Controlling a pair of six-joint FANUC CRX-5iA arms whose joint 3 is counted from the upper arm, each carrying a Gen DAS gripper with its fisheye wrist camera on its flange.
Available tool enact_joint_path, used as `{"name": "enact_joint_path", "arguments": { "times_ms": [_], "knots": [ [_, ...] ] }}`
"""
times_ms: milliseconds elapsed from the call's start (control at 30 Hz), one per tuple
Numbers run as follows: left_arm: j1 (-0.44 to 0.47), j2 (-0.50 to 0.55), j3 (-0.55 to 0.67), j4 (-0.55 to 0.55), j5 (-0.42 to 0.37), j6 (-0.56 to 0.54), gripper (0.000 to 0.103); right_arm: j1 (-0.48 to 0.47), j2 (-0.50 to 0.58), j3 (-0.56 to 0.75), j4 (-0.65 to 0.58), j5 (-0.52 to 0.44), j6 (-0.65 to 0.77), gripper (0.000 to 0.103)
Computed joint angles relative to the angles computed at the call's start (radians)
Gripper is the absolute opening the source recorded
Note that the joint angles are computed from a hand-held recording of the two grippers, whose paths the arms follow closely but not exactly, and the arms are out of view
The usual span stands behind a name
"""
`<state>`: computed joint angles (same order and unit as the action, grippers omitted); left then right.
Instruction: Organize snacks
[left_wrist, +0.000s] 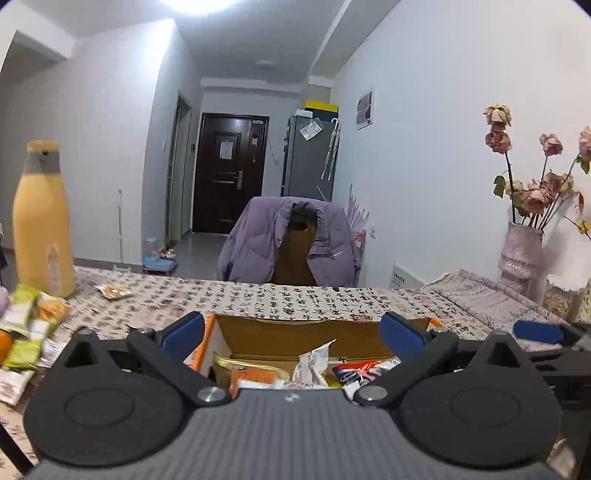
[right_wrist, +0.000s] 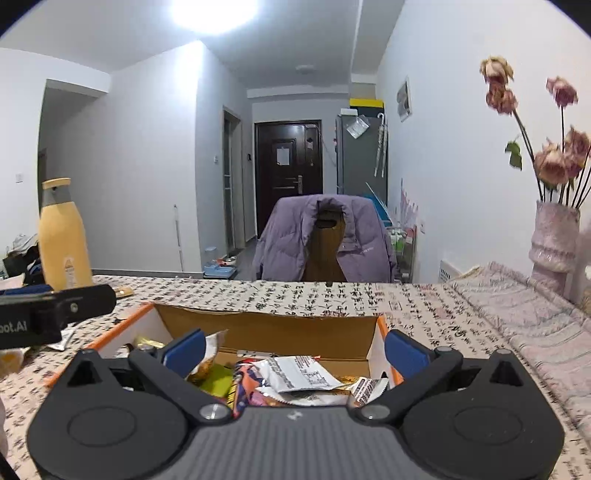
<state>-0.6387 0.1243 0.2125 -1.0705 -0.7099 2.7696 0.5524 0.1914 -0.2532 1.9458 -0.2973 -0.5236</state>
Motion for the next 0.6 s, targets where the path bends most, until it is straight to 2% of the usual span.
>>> {"name": "enact_joint_path", "arguments": {
  "times_ms": [67,167,400,600],
  "knots": [
    [-0.023,-0.025,-0.017,-0.006,-0.031,-0.002,0.103,0.008,-0.04,-0.035,-0.002,-0.001,0.005,0.103],
    [-0.029,-0.074,-0.067,0.033,-0.021,-0.03,0.103,0.03,-0.098,-0.098,-0.042,-0.002,0.036,0.103],
    [-0.059,-0.191,-0.209,0.12,-0.014,-0.068,0.103,0.149,-0.214,-0.246,-0.273,-0.068,0.222,0.103],
    [-0.114,-0.264,-0.308,0.137,-0.039,-0.048,0.103,0.242,-0.283,-0.336,-0.402,-0.146,0.265,0.103]
  ]
}}
